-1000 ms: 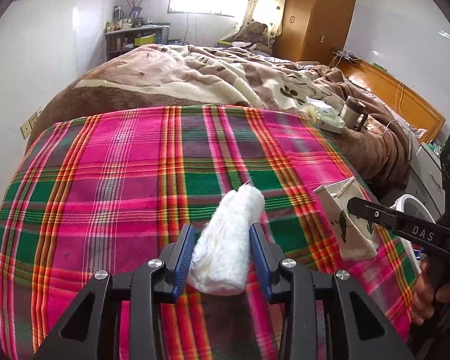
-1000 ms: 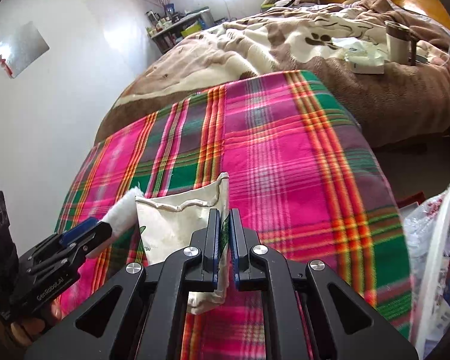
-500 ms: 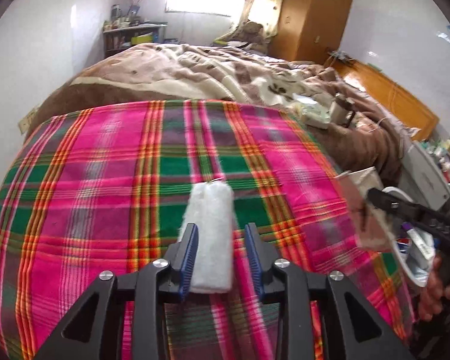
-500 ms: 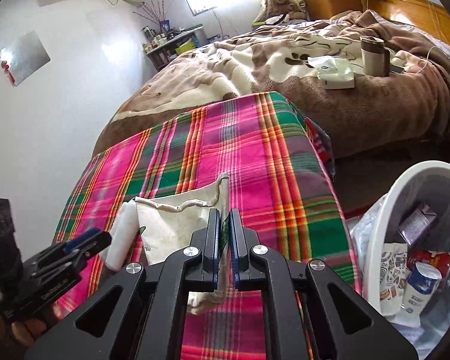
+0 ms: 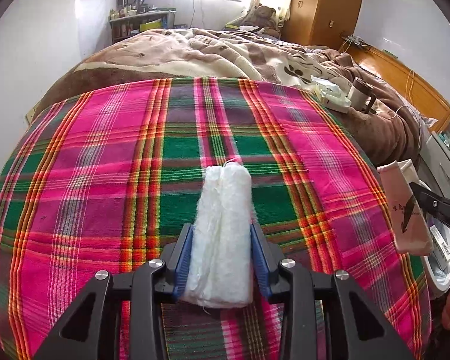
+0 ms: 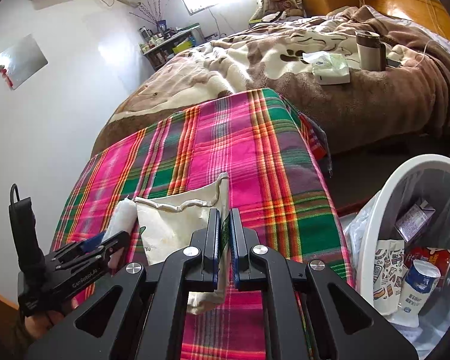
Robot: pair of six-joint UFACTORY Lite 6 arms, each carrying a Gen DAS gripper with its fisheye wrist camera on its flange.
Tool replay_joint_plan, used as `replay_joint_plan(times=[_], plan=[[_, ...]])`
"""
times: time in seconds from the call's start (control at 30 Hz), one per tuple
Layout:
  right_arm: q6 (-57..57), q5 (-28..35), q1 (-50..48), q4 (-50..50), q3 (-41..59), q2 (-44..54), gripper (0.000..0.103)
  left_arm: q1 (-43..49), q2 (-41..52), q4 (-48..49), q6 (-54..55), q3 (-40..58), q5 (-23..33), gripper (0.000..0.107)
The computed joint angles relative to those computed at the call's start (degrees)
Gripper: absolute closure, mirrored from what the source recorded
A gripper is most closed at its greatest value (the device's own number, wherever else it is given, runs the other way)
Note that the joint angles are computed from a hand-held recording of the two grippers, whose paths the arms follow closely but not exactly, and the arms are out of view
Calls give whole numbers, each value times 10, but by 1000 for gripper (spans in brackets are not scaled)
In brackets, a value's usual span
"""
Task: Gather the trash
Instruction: 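Carry the towel roll and cloth bag over the wastebasket and open both tools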
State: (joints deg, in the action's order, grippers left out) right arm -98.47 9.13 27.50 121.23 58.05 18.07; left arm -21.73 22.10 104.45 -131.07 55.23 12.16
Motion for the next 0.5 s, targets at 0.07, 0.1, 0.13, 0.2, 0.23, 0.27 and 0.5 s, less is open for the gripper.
replay_joint_plan(times=[0.07, 0.1, 0.13, 0.2, 0.23, 0.27, 0.5], plan=[[-37, -2, 2, 37, -13, -12, 97, -11, -10, -7, 4, -6, 12, 74], [-43, 0, 1, 42, -18, -16, 97, -19, -20, -9, 1, -12, 17, 74], [-47, 0, 0, 46, -23, -22, 97, -27, -30, -11, 0, -18, 24, 74], [-62, 2, -3, 59, -39, -40, 97, -53, -55, -33, 16, -31, 47, 74], [-84, 1, -5, 79, -49, -53, 97, -63, -64, -47, 26, -33, 55, 74], [-98, 2, -8, 91, -61, -66, 97, -75, -75, -53, 28, -36, 62, 74], [-109, 7, -36, 91, -133, -162, 97, -161, -121, -154, 104, -25, 120, 74]])
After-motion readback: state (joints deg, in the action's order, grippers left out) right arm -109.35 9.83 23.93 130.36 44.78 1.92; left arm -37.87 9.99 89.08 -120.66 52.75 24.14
